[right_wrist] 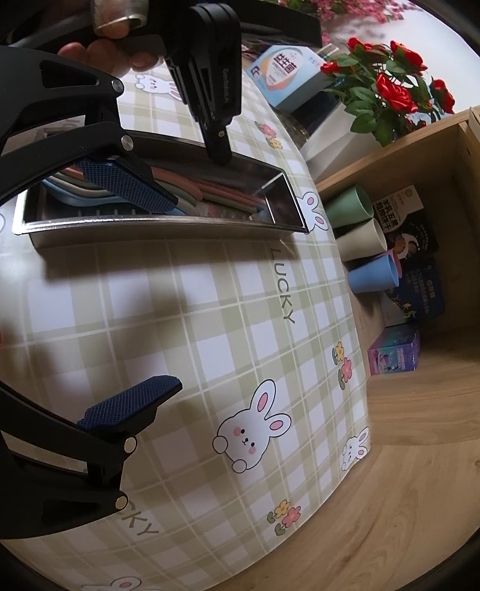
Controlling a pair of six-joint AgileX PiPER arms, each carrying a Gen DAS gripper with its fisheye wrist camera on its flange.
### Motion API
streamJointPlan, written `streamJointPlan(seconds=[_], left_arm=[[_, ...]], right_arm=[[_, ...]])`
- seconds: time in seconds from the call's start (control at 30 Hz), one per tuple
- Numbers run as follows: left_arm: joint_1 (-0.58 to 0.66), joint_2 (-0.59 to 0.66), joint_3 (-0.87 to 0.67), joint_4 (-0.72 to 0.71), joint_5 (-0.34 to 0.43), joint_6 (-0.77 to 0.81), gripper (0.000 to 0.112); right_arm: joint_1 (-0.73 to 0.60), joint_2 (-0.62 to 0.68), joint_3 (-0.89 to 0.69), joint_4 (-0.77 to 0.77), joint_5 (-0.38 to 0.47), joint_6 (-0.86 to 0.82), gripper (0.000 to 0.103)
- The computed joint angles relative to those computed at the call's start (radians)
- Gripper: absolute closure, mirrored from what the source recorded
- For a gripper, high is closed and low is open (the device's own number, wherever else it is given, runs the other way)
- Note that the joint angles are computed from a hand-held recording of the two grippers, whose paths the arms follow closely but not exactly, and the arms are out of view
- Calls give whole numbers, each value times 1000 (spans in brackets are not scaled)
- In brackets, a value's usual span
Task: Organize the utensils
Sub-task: 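Carry the blue chopstick into the steel tray and open the left tool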
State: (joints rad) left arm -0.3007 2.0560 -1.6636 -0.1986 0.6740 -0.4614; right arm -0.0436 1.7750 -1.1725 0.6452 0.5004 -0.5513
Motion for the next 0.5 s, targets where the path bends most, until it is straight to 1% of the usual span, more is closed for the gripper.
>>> streamJointPlan(seconds=[0.1, 0.17, 0.2, 0.27, 0.33, 0.37, 0.4, 0.43, 0.47, 0.5], left_arm=[[-15, -7, 1, 55, 7, -13, 107], [-18, -19, 9, 65, 11, -10, 105], [-21, -26, 13, 80, 13, -16, 102], [-26, -50, 32, 112, 12, -26, 94], [-31, -88, 63, 152, 9, -34, 82], [-33, -102, 73, 166, 9, -35, 80], [-37, -129, 97, 195, 5, -39, 75], [-41, -151, 116, 221, 1, -46, 68], [-44, -176, 137, 249, -3, -53, 64], [-48, -213, 170, 285, -12, -64, 56]], right_arm=[[-1, -2, -1, -3, 11, 6, 16], [4, -12, 5, -23, 9, 25, 16], [7, -17, 7, -34, 6, 35, 16], [12, -31, 11, -53, 4, 52, 16], [16, -46, 12, -68, 4, 68, 16], [21, -61, 16, -78, 2, 80, 16], [22, -70, 17, -83, 3, 85, 16], [27, -87, 22, -88, 2, 91, 16], [30, -96, 24, -90, 1, 95, 16], [35, -109, 26, -94, 3, 100, 16]])
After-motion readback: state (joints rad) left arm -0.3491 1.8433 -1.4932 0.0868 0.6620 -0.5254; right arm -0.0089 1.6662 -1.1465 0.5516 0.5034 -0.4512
